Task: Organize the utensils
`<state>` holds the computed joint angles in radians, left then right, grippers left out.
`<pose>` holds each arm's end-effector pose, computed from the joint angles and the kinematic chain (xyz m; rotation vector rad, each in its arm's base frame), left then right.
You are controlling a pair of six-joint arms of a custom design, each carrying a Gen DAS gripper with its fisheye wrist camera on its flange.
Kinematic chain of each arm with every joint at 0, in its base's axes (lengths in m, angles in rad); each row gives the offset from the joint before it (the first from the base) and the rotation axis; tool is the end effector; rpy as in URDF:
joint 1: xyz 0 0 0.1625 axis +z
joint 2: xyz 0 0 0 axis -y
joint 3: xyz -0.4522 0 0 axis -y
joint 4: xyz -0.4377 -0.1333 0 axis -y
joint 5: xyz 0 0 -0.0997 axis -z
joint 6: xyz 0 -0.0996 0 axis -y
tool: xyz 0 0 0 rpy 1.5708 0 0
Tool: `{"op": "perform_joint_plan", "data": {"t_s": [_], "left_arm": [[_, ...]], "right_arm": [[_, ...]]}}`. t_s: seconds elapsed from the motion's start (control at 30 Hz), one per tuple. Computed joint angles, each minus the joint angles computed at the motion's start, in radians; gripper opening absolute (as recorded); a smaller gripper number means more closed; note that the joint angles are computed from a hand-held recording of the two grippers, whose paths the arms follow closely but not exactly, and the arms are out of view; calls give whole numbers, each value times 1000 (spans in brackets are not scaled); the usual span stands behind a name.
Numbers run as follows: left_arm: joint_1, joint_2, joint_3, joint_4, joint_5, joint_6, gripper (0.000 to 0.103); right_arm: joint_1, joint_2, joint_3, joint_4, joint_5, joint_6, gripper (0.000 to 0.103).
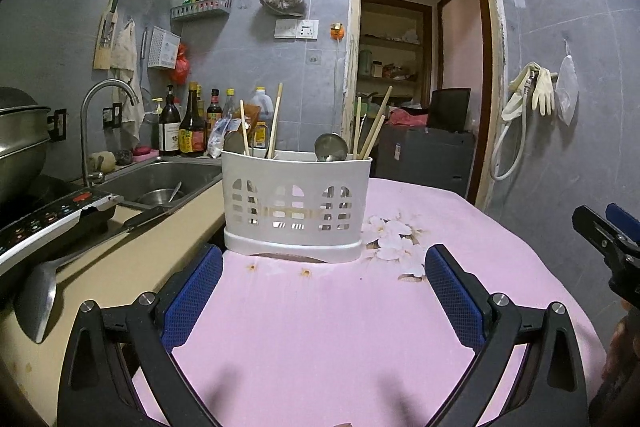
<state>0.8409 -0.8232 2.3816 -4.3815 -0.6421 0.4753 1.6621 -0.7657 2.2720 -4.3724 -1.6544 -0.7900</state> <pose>-0.1084 -0.4407 0.1325 0.5178 1.9858 -1.5069 0.1679 -0.4634 0.1080 0.8688 -2.0043 1.5207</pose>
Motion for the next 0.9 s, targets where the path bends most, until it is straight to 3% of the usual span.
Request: {"op": "perform_joint_plan", "data": {"t_s": [0.9], "left_arm": [[-6,23,12,-51,-6,-10,99]], "right_arm": [[-3,12,6,-9,-10,-8,103]]}}
